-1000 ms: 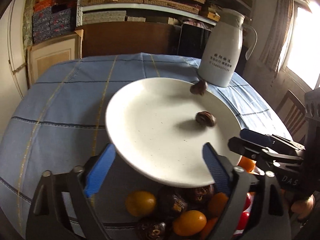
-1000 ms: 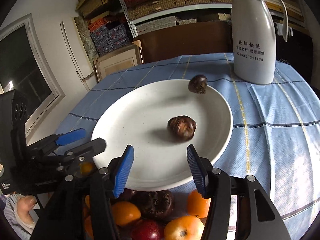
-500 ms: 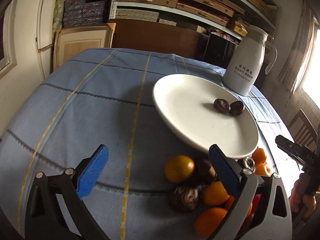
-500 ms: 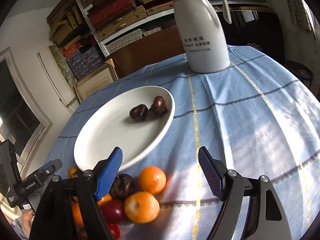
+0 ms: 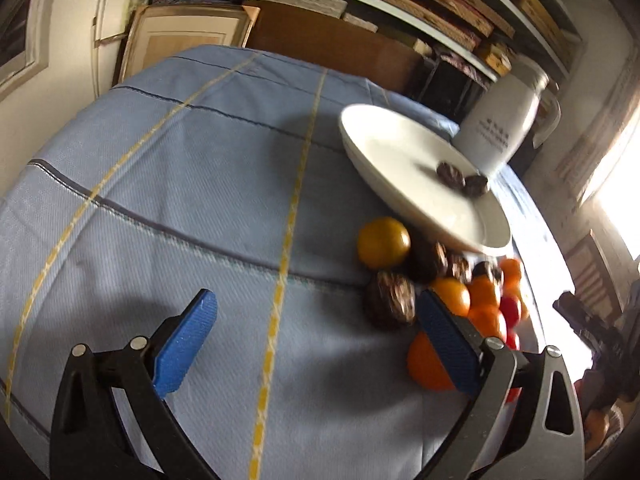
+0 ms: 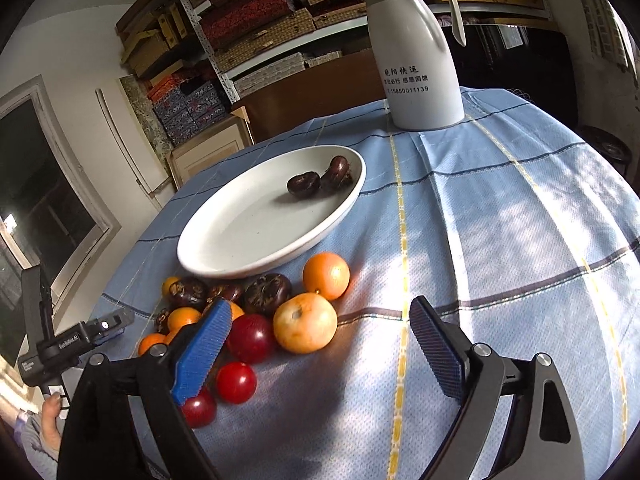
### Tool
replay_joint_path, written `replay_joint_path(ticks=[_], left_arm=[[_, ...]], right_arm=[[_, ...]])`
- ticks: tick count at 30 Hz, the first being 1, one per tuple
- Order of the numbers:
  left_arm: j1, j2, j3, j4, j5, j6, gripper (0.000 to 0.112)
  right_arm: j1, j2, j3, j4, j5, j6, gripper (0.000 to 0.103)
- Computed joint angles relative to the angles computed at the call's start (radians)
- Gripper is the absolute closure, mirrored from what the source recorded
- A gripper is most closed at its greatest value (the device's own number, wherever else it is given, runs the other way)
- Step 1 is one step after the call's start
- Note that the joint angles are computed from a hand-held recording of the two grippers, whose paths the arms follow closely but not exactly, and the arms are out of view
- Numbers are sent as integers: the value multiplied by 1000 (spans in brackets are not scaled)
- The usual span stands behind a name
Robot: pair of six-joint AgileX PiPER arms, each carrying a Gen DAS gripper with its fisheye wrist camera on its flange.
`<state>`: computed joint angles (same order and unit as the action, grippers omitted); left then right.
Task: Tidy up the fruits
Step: 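Move both tools back to the fruit pile, left toward a tangerine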
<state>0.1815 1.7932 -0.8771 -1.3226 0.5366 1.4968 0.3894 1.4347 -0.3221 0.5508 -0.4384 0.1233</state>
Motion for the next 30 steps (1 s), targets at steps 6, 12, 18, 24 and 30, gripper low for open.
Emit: replay_joint_path(ticks=[6,12,18,24,30], left_arm=[[-68,-120,163,-194,-44,351,14],[-150,-179,226,-291,-95,523,14],[-126,-169,211,-201,-97,422,13],[86,-158,197,-146,58,333,14],[82,-137,176,-25,97,251,14]], right_arm=[[-33,3,5,-64,13,74,9],[-71,13,6,-159,18,155,9],[-84,16,6,-186,20,178,9],[-95,20,3,-224,24,201,9],[-95,21,1,-217,27,195,9]])
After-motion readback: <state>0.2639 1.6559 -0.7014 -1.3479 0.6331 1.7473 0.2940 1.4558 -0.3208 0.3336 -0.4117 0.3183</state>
